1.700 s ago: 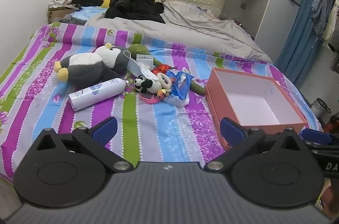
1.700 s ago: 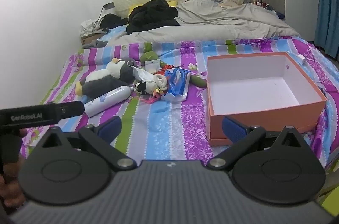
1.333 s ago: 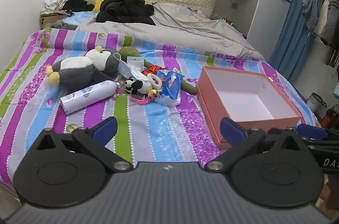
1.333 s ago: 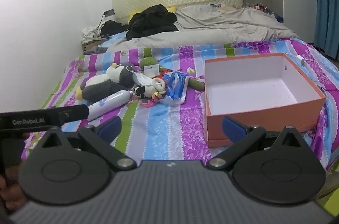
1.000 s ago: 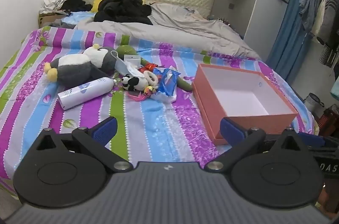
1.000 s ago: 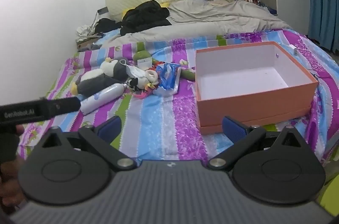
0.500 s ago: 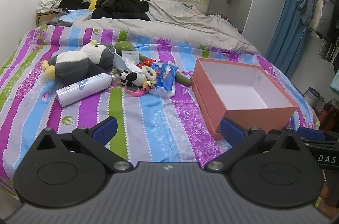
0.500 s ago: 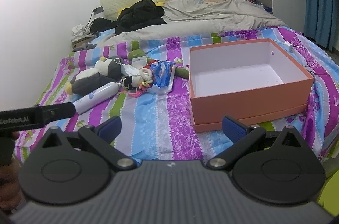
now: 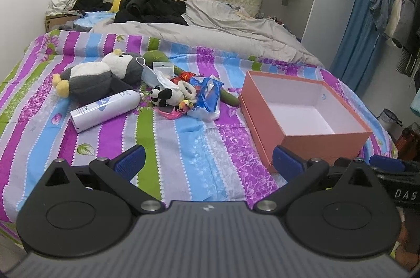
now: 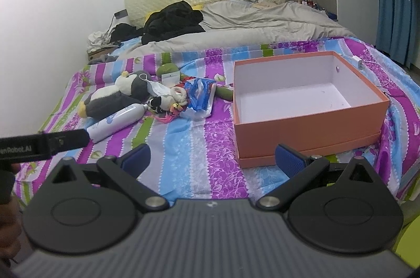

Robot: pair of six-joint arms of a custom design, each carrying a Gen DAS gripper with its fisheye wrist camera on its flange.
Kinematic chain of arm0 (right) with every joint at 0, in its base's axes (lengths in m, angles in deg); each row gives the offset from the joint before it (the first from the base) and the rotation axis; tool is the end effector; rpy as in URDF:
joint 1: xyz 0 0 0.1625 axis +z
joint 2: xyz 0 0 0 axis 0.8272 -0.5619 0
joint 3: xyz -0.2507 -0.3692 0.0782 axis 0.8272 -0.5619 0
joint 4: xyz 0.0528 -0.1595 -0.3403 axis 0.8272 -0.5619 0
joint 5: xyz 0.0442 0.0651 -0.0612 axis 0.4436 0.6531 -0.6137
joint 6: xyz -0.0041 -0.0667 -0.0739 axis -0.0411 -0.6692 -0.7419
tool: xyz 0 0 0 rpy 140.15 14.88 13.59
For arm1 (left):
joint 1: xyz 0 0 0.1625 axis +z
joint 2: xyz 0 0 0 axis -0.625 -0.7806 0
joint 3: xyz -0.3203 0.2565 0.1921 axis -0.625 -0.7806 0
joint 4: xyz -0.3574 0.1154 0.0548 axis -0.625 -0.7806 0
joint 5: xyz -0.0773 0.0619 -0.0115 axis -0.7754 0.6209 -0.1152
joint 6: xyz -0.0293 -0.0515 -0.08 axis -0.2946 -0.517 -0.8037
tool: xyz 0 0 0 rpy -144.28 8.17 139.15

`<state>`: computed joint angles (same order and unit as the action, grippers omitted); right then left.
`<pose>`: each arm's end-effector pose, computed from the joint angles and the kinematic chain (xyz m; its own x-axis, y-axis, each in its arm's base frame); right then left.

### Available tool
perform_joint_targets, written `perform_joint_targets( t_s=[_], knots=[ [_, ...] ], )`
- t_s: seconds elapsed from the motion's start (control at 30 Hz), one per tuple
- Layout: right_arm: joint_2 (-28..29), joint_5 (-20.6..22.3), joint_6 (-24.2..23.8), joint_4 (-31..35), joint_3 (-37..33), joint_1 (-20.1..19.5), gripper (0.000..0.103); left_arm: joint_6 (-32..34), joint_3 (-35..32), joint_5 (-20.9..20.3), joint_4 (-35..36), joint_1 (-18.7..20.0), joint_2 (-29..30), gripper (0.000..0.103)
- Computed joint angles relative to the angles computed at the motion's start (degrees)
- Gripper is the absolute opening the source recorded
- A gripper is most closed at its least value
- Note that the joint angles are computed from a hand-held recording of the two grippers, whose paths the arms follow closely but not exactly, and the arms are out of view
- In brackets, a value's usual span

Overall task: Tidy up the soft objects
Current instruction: 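Move the left tool toward the parrot toy while the right tool approaches the blue bag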

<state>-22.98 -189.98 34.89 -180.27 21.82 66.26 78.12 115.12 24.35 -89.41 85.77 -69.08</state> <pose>0.4007 -0.4820 0.0669 -0.8032 -0.3174 0.5042 -0.5809 0.6050 -0.5445 -0.0839 -0.4130 0.4198 -0.7946 -0.1375 -0.5913 0.4236 0.5720 -0.7024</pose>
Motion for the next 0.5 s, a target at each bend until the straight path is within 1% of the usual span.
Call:
perform_joint_targets(
  t_s=[0.13, 0.27, 0.37, 0.5],
  knots=[
    [0.18, -0.19, -0.33, -0.18, -0.08, -0.36, 0.103, -0.13, 0.01, -0.77, 0.21, 0.79, 0.22, 0.103],
    [0.22, 0.05, 0.16, 0.31, 0.19, -0.89, 0.103, -0.57, -0.03, -2.61, -0.71, 1.88, 0.96, 0.103],
    [0.21, 0.59, -0.5, -0.26, 0.48, -1.34, 0.103, -0.01, -0.27, -2.96, -1.23, 2.41, 1.41, 0.103],
    [0.52, 0.56, 0.04, 0.17, -0.09, -1.66, 0.103, 1.06, -0.36, -2.94, -2.82, 3.0, 1.99, 0.103]
  ],
)
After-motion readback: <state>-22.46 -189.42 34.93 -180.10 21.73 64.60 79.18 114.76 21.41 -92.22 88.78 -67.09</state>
